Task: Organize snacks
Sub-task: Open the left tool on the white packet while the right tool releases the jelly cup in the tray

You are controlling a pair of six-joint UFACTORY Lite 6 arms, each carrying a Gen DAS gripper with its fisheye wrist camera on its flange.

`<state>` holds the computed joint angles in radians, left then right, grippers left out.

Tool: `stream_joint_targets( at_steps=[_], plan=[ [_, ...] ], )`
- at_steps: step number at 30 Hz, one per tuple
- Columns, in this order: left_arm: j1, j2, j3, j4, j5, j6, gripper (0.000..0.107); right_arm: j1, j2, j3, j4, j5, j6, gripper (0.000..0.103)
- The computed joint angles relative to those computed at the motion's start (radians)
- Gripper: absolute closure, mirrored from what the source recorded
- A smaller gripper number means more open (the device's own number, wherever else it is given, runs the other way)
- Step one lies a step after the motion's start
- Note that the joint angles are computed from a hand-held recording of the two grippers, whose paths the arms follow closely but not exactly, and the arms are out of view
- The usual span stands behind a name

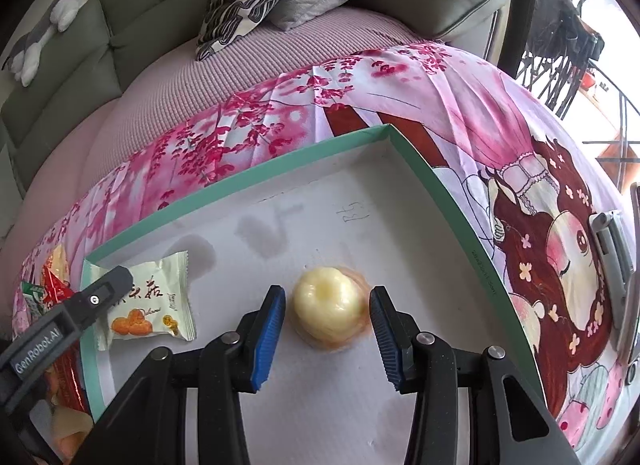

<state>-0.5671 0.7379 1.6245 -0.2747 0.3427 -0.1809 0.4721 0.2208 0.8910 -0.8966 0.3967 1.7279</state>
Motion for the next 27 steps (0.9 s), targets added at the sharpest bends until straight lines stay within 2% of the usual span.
stream_joint_targets(
  at_steps=[1,3,5,7,10,13,20,23,27],
  plan=[
    [-0.006,0.003,0.008,0.040,0.009,-0.035,0.051,0.000,-0.003,-0.002,0.003,0.000,-0.002,0.054],
    [-0.018,0.011,0.029,0.108,0.032,-0.088,0.049,0.000,-0.007,-0.003,0.015,0.003,-0.018,0.047],
    [-0.031,0.014,0.050,0.184,0.063,-0.150,0.046,0.000,-0.011,-0.002,0.033,0.008,-0.041,0.046],
    [-0.041,0.010,0.062,0.239,0.093,-0.192,0.033,0.001,-0.021,-0.005,0.057,0.015,-0.066,0.046],
    [-0.058,0.002,0.084,0.340,0.149,-0.283,0.031,0.005,-0.042,-0.015,0.075,0.029,-0.088,0.041],
    [-0.076,-0.001,0.109,0.442,0.223,-0.368,0.024,0.007,-0.062,-0.025,0.084,0.041,-0.107,0.034],
    [-0.103,-0.039,0.092,0.593,0.296,-0.503,0.022,0.013,-0.072,-0.031,0.089,0.065,-0.121,0.030],
    [-0.112,-0.033,0.098,0.656,0.323,-0.558,0.022,0.019,-0.079,-0.037,0.067,0.068,-0.100,0.019],
    [-0.119,-0.003,0.128,0.730,0.372,-0.618,0.021,0.014,-0.080,-0.040,0.057,0.068,-0.094,0.019]
  ],
)
